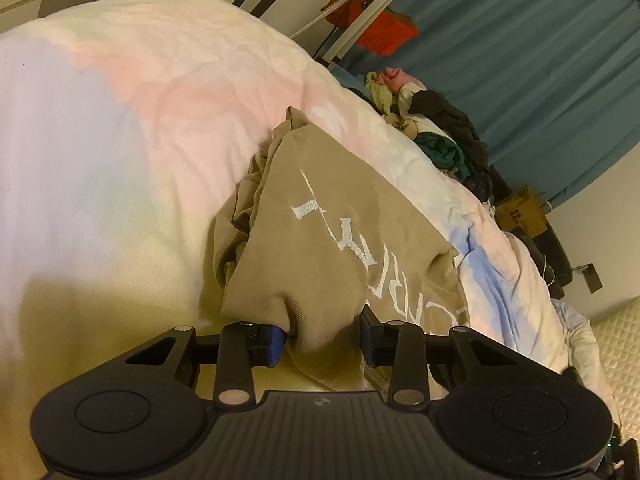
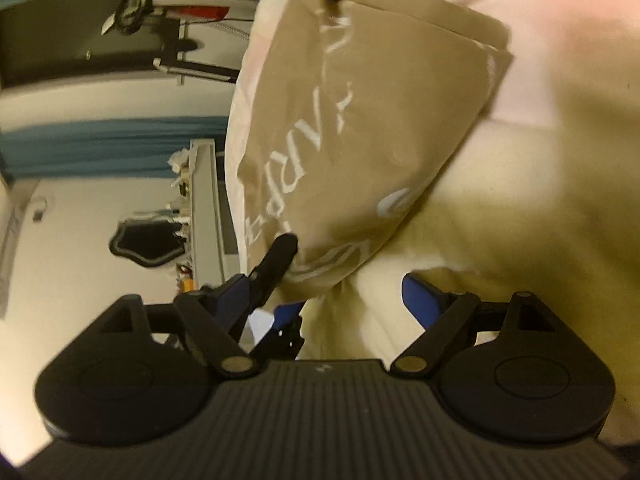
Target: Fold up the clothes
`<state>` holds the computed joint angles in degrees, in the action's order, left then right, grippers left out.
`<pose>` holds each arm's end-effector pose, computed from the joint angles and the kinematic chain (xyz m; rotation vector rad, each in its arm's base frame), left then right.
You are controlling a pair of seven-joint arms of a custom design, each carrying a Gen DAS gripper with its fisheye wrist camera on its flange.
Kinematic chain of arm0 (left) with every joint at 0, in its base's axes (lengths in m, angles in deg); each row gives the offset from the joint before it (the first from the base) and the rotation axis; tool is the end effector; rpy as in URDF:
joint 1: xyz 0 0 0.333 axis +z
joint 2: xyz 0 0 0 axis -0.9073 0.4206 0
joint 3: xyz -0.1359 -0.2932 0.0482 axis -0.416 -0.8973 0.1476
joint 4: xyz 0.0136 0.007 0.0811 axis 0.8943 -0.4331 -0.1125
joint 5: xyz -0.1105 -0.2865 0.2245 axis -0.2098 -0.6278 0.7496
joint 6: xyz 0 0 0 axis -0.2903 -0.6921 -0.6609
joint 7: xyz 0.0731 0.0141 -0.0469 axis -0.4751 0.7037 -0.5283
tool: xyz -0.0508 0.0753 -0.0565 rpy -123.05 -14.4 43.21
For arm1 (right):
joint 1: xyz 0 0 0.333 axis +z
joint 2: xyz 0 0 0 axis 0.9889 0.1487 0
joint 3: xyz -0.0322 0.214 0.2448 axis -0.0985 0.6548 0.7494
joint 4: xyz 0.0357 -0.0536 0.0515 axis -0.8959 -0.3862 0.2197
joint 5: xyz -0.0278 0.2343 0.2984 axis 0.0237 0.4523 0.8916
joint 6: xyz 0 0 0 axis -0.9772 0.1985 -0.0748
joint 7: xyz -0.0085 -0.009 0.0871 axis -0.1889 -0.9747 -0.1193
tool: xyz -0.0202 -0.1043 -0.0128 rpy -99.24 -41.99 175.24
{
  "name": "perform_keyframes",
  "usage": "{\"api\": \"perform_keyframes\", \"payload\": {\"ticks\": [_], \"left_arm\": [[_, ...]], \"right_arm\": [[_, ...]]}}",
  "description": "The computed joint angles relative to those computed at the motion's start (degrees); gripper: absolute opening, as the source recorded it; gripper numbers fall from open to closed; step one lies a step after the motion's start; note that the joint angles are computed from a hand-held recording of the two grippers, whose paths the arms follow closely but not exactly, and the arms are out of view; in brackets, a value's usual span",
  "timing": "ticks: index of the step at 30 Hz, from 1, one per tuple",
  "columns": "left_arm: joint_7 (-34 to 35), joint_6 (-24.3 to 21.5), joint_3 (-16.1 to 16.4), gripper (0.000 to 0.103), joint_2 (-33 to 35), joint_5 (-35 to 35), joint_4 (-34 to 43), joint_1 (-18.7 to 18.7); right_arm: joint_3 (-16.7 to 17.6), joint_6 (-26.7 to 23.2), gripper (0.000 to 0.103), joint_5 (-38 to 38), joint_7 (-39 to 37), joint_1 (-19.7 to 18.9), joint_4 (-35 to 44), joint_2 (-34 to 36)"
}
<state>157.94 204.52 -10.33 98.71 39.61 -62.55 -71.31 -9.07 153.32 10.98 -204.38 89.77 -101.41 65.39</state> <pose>0.6342 -0.2089 0.4770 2.0919 -1.9244 1.3304 0.5781 0.2430 0.4023 -0.4993 1.9193 0.4423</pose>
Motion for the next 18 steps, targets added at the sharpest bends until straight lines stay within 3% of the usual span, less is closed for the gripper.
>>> {"api": "perform_keyframes", "payload": {"ticks": [10, 14, 18], "left_arm": [[3.1, -0.4, -0.4, 0.035, -0.2, -2.6, 0.0, 0.6], [3.4, -0.7, -0.4, 0.035, -0.2, -3.1, 0.2, 0.6], [3.6, -1.4, -0.4, 0.035, -0.2, -4.0, 0.3, 0.9]], "right_arm": [[-3.9, 4.2, 0.084, 11.1, -5.2, 5.5, 1.3, 2.7], [-5.8, 4.7, 0.072, 20.2, -8.2, 8.7, -1.2, 1.4], [-7.5, 1.9, 0.059, 26.7, -11.7, 11.3, -3.4, -0.7]]}}
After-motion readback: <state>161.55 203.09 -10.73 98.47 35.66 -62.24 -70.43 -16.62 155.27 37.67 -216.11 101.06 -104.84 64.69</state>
